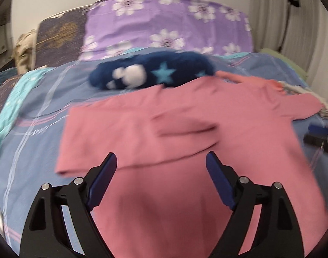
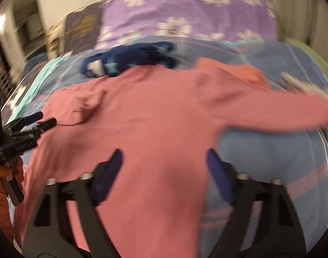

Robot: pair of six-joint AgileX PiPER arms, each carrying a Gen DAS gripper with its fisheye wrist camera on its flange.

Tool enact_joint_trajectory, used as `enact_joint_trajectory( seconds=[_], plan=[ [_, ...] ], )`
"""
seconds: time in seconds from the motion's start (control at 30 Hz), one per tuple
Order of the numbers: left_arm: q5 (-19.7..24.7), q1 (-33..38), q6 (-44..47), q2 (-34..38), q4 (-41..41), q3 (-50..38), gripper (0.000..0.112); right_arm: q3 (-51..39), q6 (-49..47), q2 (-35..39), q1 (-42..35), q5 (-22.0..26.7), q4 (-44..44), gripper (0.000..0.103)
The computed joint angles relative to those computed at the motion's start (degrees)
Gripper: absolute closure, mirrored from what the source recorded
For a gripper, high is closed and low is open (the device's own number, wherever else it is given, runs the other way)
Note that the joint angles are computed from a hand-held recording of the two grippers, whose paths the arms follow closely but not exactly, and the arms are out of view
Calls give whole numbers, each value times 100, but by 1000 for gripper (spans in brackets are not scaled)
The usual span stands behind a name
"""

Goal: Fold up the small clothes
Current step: 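Fold the held sleeve across the shirt body with the left tool and release, then move the right tool to the other sleeve and grasp its cuff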

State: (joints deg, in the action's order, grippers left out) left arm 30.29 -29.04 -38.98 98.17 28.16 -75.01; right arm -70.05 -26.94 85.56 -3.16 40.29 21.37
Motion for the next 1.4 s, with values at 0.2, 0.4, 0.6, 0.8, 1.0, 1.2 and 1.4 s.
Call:
enact_joint_trajectory(
  seconds=[0.2,0.4,0.6,0.8,1.0,1.2,1.4],
  plan=[
    [366,202,-510,171,486,85,27,-1446,9,1124,1396,240,-236,29],
    [771,208,-677,602,543,-303,22,-2934,1304,2578,2227,621,-1734,40],
    [563,404,-799,542,281,-134,18,-2431,1453,2166,1247,552,-726,97],
    [659,330,-974,591,462,-174,18,-1602,934,1682,-288,1005,316,57],
    [720,316,-1032,620,493,-207,16,-1755,178,1968,-733,1429,1195,54],
    [672,349,-1014,626,407,-197,15,-2879,263,2886,-189,1434,1147,46],
    [634,392,-998,636,333,-188,13,-3015,90,3064,238,874,758,27]
  ],
)
